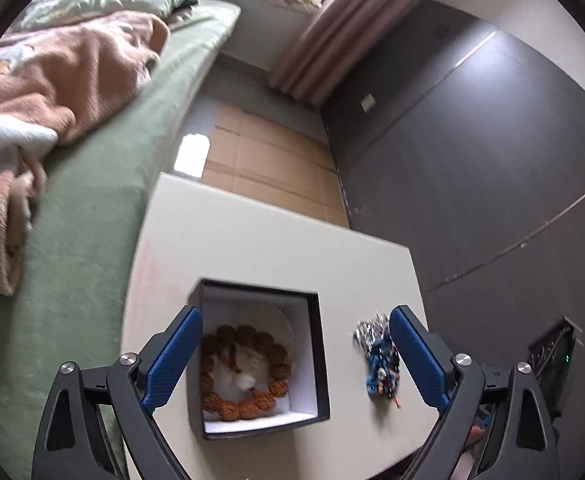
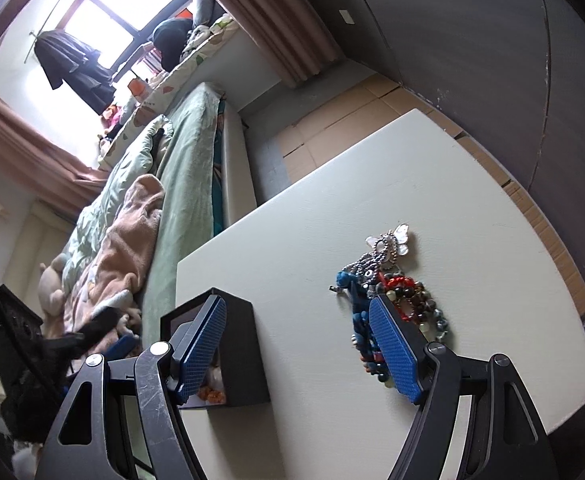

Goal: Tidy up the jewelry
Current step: 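Carry the brown bracelet into the black box and open the left tool while the right tool releases the bag, then grasp the blue beaded bracelet with the left tool while the right tool grasps the dark bead bracelet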

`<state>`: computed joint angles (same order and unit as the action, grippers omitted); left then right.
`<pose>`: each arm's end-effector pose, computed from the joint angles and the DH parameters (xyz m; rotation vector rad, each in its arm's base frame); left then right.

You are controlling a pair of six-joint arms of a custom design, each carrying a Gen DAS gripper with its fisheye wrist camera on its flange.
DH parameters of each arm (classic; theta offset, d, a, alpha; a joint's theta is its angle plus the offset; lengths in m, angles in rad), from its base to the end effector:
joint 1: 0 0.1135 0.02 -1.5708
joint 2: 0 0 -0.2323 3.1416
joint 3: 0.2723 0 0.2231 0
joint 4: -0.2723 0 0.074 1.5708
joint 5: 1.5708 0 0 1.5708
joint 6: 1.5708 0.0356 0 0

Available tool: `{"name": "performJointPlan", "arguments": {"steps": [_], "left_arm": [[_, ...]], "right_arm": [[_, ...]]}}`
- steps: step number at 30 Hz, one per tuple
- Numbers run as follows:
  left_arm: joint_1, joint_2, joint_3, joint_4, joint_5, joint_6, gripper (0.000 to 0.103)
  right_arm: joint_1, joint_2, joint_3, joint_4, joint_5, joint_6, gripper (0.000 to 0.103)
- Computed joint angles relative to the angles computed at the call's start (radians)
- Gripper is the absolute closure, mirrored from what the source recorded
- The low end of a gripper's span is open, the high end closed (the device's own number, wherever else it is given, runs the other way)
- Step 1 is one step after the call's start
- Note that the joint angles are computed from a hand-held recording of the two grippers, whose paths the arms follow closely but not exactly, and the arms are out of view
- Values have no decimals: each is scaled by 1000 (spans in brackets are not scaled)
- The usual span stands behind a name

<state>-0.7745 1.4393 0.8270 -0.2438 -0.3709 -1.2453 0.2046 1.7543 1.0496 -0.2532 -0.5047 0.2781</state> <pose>0.2021 -0.1797 0.1884 -0.7260 2.3035 -0.5213 0.3152 0.0830 0.1624 -0.1139 2.5502 0.8294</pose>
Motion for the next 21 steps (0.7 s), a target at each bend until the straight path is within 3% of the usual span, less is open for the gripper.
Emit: {"name": "performJointPlan", "arguments": {"steps": [6, 10, 17, 21], "left_arm": [[-19, 58, 80, -51, -15, 6, 8], [-51, 163, 214, -117, -37, 32, 8], [-92, 300, 354, -109, -57, 71, 9], [-101, 399, 453, -103, 3, 113, 20]], "right_arm": [[-60, -39, -2, -47, 1, -35, 28], [-108, -48, 5, -84, 11, -68, 28], [-217, -26, 21, -135, -13, -116, 28], [-269, 7, 41, -161, -26, -129, 29]]}}
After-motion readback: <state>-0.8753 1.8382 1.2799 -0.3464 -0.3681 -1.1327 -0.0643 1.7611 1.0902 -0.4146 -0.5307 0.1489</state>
